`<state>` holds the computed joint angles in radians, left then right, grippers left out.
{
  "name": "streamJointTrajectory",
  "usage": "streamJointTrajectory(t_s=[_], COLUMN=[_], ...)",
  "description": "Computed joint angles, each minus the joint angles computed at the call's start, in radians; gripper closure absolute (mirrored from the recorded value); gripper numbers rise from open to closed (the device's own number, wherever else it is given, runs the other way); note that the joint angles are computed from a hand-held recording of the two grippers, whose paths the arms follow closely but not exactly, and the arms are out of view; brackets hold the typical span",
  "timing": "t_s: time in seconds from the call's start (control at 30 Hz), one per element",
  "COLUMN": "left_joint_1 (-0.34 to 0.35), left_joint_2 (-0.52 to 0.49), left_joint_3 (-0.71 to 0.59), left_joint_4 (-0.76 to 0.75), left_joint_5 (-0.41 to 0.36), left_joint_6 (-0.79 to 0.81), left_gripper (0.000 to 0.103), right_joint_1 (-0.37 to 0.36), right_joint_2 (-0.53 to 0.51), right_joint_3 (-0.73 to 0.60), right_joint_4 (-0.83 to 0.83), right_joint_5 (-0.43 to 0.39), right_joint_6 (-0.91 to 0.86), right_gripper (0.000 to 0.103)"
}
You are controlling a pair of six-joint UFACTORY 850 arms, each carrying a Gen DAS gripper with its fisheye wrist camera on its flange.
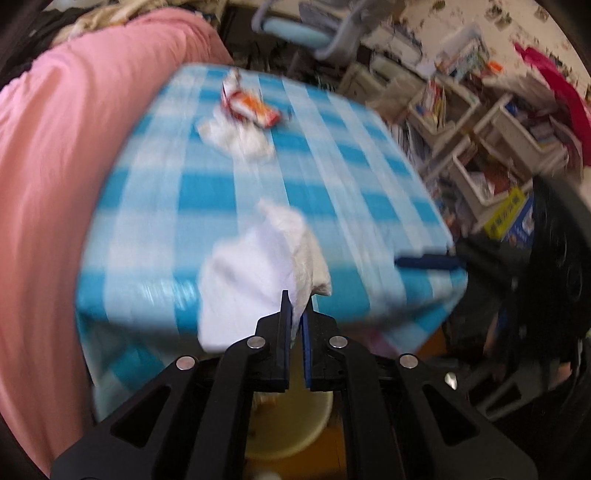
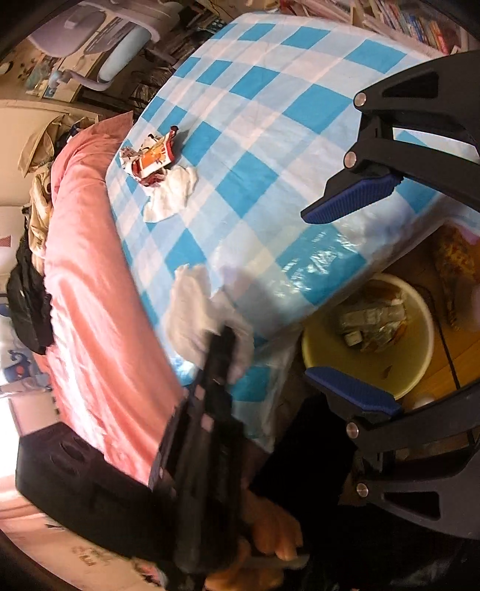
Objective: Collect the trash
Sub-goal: 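Carry the bottle and tissue over the yellow basin with both grippers, then open the right gripper to drop the bottle while the left gripper drops the tissue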
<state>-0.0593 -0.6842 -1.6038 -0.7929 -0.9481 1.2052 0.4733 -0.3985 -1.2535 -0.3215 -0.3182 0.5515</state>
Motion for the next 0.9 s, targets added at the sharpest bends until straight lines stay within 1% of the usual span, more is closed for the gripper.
streamJointTrajectory(t_s=[0.03,0.1,0.13,0.17,0.27,0.33,0.4,0.47,0.6,0.67,0.8,0.9], left_joint_1=[0.000,0.002,0.002,0.004,0.011,0.016,0.023,0.022,0.002,-0.001,0.005,0.004], left_joint_2=[0.015,0.040,0.052,0.069,0.089,0.082,0.070,0.068,0.081,0.076,0.075,0.086], left_joint_3=[0.034,0.080,0.098,0.122,0.140,0.125,0.101,0.096,0.121,0.117,0.116,0.131], left_joint_4=[0.035,0.058,0.063,0.053,-0.015,-0.051,-0.077,-0.073,-0.010,0.010,-0.016,-0.046], left_joint_5=[-0.004,0.031,0.051,0.090,0.154,0.157,0.118,0.107,0.158,0.156,0.159,0.186], left_joint_6=[0.003,0.015,0.020,0.036,0.076,0.078,0.078,0.081,0.083,0.067,0.074,0.102], left_gripper=[0.097,0.088,0.081,0.077,0.071,0.070,0.070,0.069,0.069,0.069,0.070,0.069], right_joint_1=[0.006,0.011,0.013,0.015,0.009,0.004,0.002,0.001,-0.003,-0.007,-0.009,-0.005], right_joint_2=[-0.003,-0.004,-0.004,-0.002,0.009,0.012,0.007,0.005,0.004,0.009,0.028,0.029], right_joint_3=[0.001,0.006,0.008,0.012,0.030,0.038,0.035,0.034,0.036,0.043,0.063,0.064], right_joint_4=[-0.025,-0.052,-0.069,-0.090,-0.102,-0.093,-0.115,-0.132,-0.169,-0.171,-0.195,-0.180], right_joint_5=[-0.009,-0.020,-0.026,-0.029,-0.011,-0.004,-0.020,-0.025,-0.048,-0.049,-0.014,0.004], right_joint_6=[0.022,0.053,0.074,0.102,0.148,0.161,0.189,0.213,0.274,0.292,0.318,0.285], right_gripper=[0.027,0.027,0.027,0.027,0.025,0.025,0.025,0.025,0.025,0.025,0.025,0.025])
